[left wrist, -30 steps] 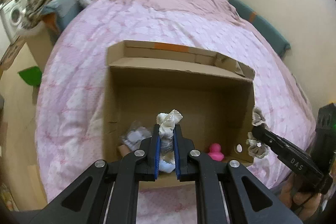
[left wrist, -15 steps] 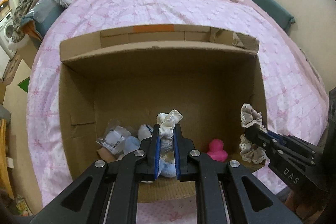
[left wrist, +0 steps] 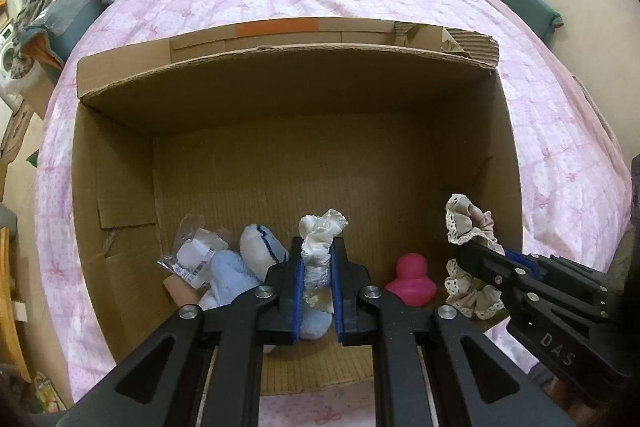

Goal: Organize soft objects
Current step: 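Carry the cream scrunchie with the left gripper while the right gripper carries the beige scrunchie over the box, then open the left gripper dropping the cream scrunchie while the right gripper drops the beige scrunchie into the box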

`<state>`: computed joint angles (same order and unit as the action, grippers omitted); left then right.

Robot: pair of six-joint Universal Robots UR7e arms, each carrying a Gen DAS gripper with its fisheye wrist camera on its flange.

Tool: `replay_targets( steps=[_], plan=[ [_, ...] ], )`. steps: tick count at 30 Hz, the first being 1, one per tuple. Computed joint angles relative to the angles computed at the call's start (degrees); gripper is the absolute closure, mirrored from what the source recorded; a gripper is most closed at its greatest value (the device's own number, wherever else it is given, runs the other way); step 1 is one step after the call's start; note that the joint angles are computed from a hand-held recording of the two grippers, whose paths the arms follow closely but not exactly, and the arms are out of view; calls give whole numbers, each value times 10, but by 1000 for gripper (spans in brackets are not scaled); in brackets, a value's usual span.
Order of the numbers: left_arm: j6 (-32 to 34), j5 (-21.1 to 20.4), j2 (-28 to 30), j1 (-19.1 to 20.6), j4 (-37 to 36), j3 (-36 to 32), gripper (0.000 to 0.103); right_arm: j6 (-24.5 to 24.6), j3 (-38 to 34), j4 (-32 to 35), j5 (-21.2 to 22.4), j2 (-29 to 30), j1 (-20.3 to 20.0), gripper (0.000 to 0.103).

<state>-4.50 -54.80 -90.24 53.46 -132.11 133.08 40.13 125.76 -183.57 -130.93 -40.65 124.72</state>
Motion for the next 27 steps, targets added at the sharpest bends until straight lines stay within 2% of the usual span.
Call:
replay_targets(
  steps=[11, 21, 24, 25, 26, 27],
  plan=[
    [-4, 9, -10, -8, 7, 2, 92, -19, 3, -29, 2, 4, 3, 89],
    [-20, 21, -20, -16, 27, -1, 82, -35, 3, -51, 4, 5, 8, 89],
    [-23, 32, -24, -18, 30, 0, 62, -39, 9, -63, 5, 4, 12, 89],
    [-22, 37, -28, -21, 27, 2, 48, -40, 8, -66, 6, 4, 12, 89],
    [-23, 42, -31, -23, 25, 4, 38, -41, 8, -70, 8, 4, 12, 89],
    [-25, 45, -33, -24, 24, 6, 37, -43, 9, -71, 11, 4, 12, 89]
  ],
)
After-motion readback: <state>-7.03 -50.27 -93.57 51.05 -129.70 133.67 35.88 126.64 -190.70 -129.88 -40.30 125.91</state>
